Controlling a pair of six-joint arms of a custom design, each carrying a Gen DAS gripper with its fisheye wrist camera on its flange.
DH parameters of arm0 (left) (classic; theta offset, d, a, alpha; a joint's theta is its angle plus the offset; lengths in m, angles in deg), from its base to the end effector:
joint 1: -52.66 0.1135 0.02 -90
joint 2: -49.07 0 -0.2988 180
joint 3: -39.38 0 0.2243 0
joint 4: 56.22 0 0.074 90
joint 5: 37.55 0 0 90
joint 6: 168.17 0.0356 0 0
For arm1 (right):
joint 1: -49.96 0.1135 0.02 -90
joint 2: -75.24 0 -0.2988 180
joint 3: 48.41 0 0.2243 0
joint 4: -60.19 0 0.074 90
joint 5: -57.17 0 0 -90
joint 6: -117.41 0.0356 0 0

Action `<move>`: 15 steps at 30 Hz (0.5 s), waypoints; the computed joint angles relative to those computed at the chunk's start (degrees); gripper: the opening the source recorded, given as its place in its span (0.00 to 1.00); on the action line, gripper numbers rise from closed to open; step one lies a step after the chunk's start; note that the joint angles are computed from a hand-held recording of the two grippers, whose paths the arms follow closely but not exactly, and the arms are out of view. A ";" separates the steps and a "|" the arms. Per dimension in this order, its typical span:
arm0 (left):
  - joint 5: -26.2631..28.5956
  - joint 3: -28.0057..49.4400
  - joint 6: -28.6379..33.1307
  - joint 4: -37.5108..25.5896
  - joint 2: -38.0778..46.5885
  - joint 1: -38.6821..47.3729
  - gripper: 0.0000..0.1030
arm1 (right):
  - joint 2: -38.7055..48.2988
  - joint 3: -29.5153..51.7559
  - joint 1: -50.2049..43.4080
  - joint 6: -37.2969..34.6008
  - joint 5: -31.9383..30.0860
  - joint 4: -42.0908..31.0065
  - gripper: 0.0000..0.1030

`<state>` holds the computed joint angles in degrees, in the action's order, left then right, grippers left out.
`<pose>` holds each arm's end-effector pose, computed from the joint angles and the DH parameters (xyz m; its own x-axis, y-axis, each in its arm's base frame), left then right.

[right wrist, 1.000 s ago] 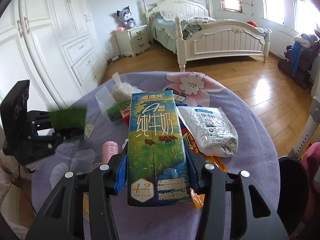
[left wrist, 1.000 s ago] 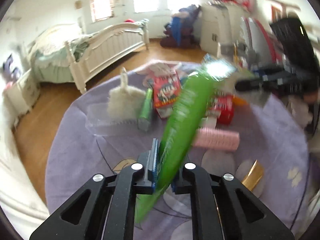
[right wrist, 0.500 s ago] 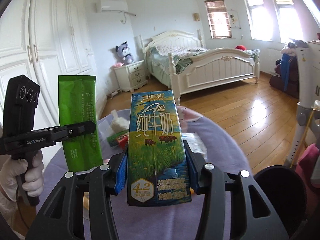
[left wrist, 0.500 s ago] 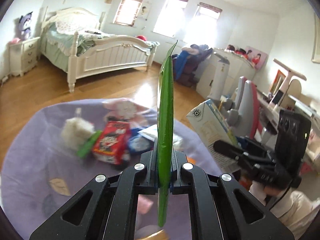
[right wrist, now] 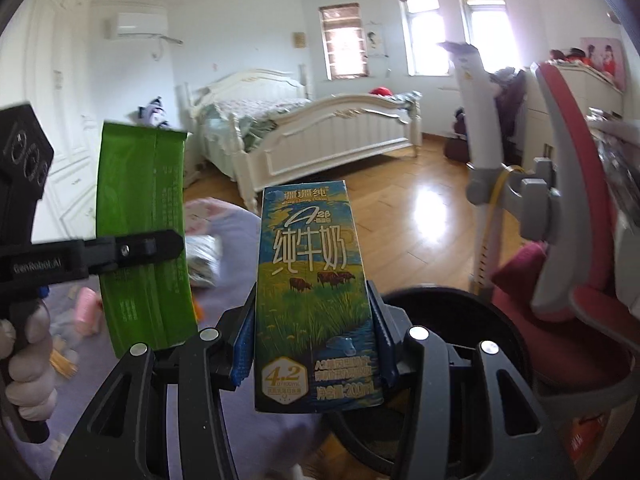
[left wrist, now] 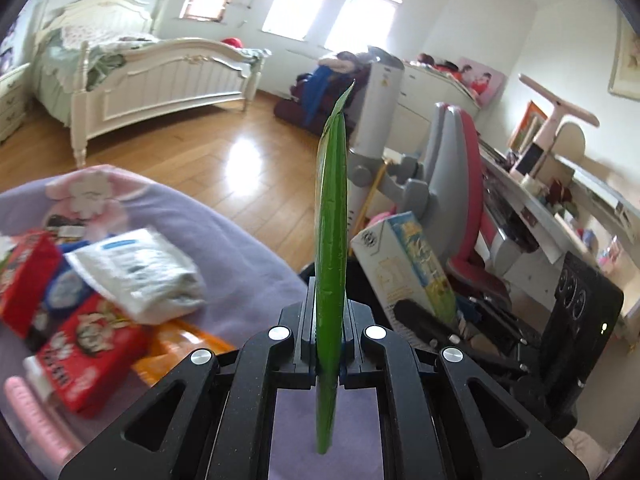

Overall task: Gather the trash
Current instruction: 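Carry the carton and green packet to the bin and release both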

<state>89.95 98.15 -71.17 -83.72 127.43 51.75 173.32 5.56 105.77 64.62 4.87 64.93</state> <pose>0.2403 -0.0255 0.2561 -0.6748 0.1074 -0.7301 0.5131 0.7794 -0.3596 0.1877 0.2376 0.1884 -0.5190 0.0875 -0.8503 -0.0941 0.9829 0.1586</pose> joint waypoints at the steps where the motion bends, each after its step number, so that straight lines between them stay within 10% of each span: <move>1: -1.86 -0.14 -1.64 1.94 1.04 -3.03 0.08 | -0.23 -1.51 -0.75 0.46 -0.39 0.53 0.47; 15: -10.47 4.40 -9.11 10.92 15.59 -20.70 0.08 | 3.37 -16.78 -12.76 6.05 -8.23 15.71 0.47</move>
<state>79.48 102.55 -80.27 -72.80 143.02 31.05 176.69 -11.21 93.01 70.67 -3.36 80.64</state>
